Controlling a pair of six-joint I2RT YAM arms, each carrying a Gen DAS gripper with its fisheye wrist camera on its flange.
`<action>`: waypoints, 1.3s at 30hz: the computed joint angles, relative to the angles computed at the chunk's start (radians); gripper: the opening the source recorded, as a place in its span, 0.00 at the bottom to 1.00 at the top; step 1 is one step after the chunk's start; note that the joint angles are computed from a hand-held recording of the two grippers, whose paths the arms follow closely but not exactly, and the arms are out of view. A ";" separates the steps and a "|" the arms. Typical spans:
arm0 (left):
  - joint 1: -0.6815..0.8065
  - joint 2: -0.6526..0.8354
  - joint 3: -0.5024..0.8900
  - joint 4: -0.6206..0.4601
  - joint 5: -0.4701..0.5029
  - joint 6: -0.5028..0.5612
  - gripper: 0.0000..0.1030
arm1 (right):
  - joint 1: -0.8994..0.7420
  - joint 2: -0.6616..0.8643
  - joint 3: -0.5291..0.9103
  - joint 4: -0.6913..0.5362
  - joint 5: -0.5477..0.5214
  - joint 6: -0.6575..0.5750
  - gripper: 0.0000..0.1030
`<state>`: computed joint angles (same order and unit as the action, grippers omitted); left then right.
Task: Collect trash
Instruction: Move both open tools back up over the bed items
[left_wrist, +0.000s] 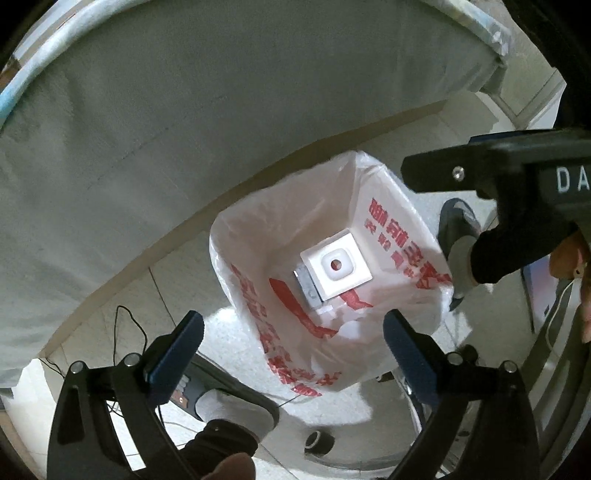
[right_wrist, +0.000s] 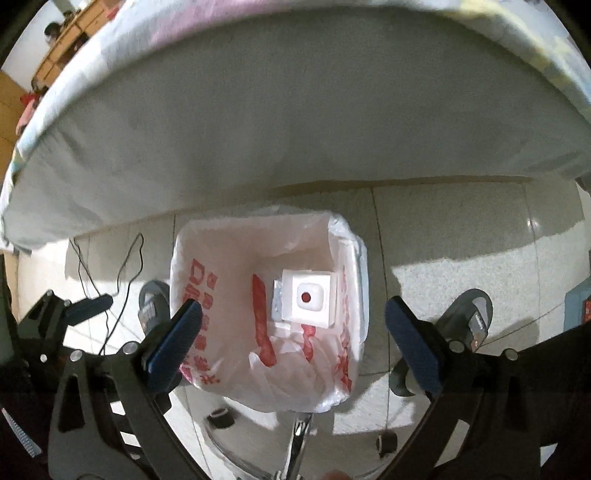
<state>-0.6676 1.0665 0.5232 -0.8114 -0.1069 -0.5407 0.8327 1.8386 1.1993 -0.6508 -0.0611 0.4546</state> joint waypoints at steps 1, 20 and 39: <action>0.000 -0.003 0.003 -0.002 -0.006 -0.002 0.92 | -0.002 -0.012 -0.007 0.003 0.006 0.008 0.94; 0.124 -0.219 0.246 -0.250 -0.117 -0.070 0.92 | -0.018 -0.277 0.095 -0.112 0.114 -0.067 0.94; 0.747 -0.093 0.600 -0.183 0.035 0.319 0.92 | 0.001 0.006 0.782 -0.396 0.160 -0.102 0.94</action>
